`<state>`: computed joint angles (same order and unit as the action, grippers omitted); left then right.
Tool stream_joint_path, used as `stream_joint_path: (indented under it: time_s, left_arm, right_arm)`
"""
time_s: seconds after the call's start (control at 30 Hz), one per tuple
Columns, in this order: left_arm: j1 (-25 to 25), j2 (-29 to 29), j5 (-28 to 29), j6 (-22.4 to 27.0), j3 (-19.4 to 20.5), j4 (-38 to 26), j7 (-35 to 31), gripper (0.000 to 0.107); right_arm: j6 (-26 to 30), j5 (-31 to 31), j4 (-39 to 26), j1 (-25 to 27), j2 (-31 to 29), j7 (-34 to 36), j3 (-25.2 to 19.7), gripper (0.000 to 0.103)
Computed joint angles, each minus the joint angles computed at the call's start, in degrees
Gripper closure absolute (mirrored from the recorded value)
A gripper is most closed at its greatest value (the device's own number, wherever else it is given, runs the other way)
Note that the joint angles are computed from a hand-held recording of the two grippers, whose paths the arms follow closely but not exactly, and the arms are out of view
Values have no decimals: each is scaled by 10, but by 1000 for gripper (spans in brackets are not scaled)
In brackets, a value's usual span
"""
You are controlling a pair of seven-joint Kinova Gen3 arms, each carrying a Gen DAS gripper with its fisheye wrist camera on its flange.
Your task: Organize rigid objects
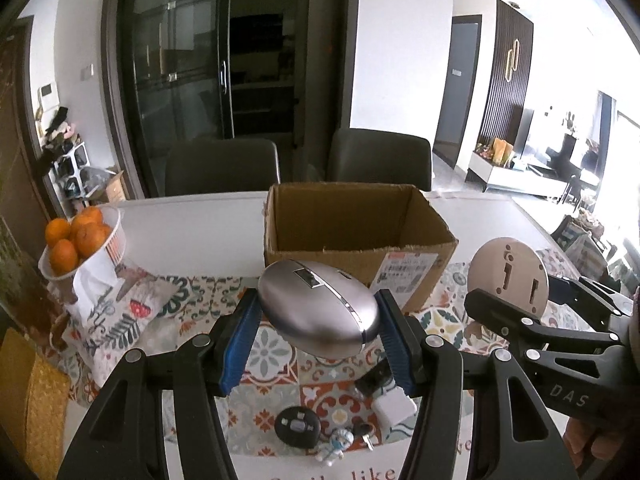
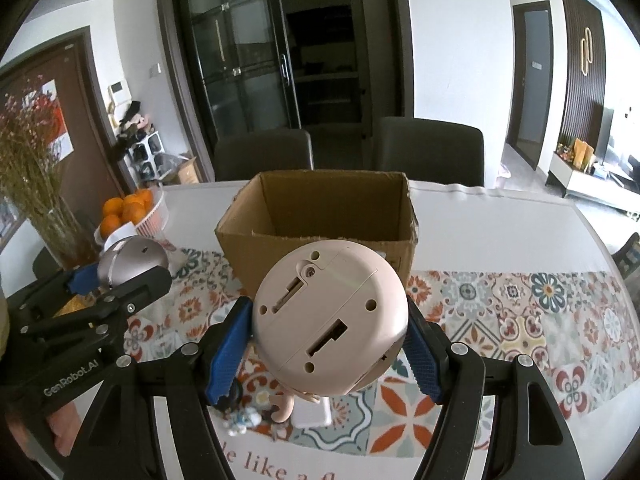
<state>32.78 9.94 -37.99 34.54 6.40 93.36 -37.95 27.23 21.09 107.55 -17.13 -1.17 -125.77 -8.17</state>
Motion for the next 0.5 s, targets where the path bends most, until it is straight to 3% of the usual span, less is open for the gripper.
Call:
stream_joint_path:
  time_s: [0.5]
  left_arm:
    - [-15,47,42,-21,-30,-74,-74,50]
  right_arm:
    - [-13,3,-62,-5,49,29,28,32]
